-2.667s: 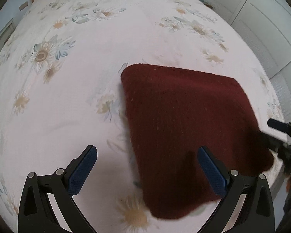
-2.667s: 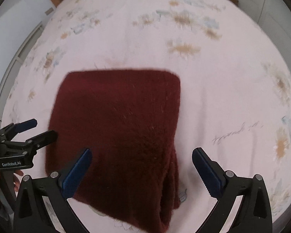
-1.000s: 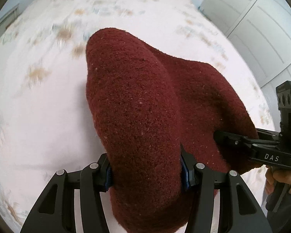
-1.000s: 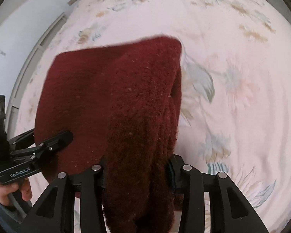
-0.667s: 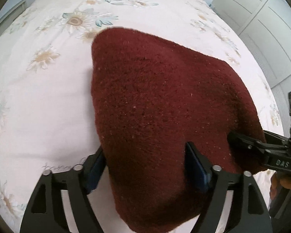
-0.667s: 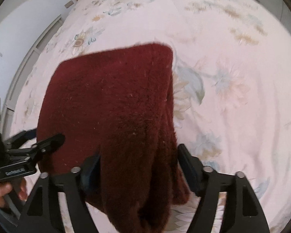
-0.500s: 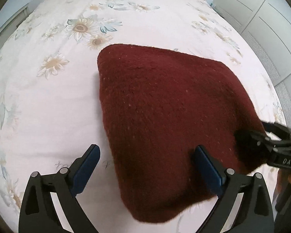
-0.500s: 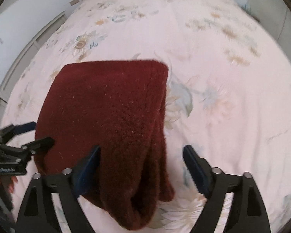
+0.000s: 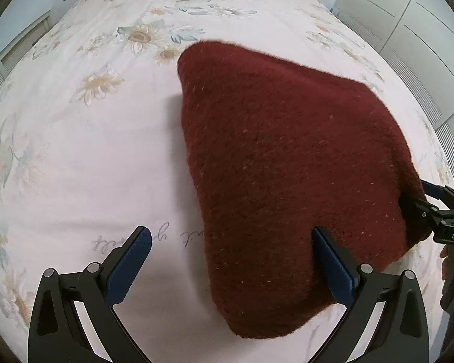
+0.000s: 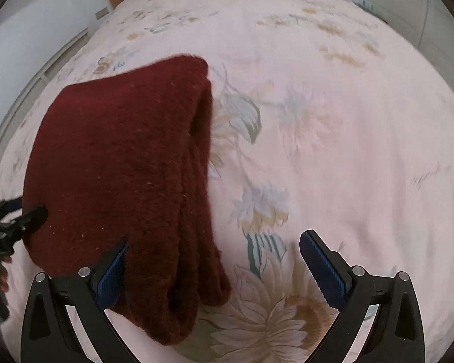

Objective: Fold small clothes

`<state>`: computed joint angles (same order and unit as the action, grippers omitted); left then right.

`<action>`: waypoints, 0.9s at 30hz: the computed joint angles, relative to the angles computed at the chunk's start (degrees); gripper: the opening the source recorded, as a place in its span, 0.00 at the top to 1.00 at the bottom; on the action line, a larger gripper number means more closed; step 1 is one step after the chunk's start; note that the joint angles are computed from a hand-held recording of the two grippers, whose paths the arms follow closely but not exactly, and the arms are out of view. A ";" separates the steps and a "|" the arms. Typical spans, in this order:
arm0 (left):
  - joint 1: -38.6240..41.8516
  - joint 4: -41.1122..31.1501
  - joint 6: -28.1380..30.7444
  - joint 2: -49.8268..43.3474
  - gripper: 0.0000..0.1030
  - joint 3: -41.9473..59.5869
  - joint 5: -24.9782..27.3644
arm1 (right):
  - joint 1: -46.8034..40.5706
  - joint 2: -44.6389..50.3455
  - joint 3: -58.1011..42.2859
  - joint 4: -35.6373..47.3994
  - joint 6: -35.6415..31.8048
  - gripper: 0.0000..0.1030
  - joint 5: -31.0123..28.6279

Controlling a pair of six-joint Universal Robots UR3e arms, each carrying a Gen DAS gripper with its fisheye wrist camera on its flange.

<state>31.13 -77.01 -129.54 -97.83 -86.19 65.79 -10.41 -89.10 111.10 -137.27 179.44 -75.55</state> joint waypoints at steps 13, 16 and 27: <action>6.02 -1.05 4.63 10.58 0.01 -6.61 -2.53 | 5.33 -10.59 -5.20 8.57 2.30 0.00 -7.75; 6.87 -8.37 5.86 13.16 0.01 -1.22 -3.30 | 6.00 -15.57 -7.83 13.63 1.55 0.00 -9.32; 17.99 -31.61 13.91 26.98 0.01 11.86 -9.76 | 7.39 -31.58 -16.38 29.88 1.57 0.00 -15.39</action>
<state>49.13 -108.61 -115.63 -70.84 -74.32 56.03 -3.02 -120.68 94.72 -107.39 181.01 -90.94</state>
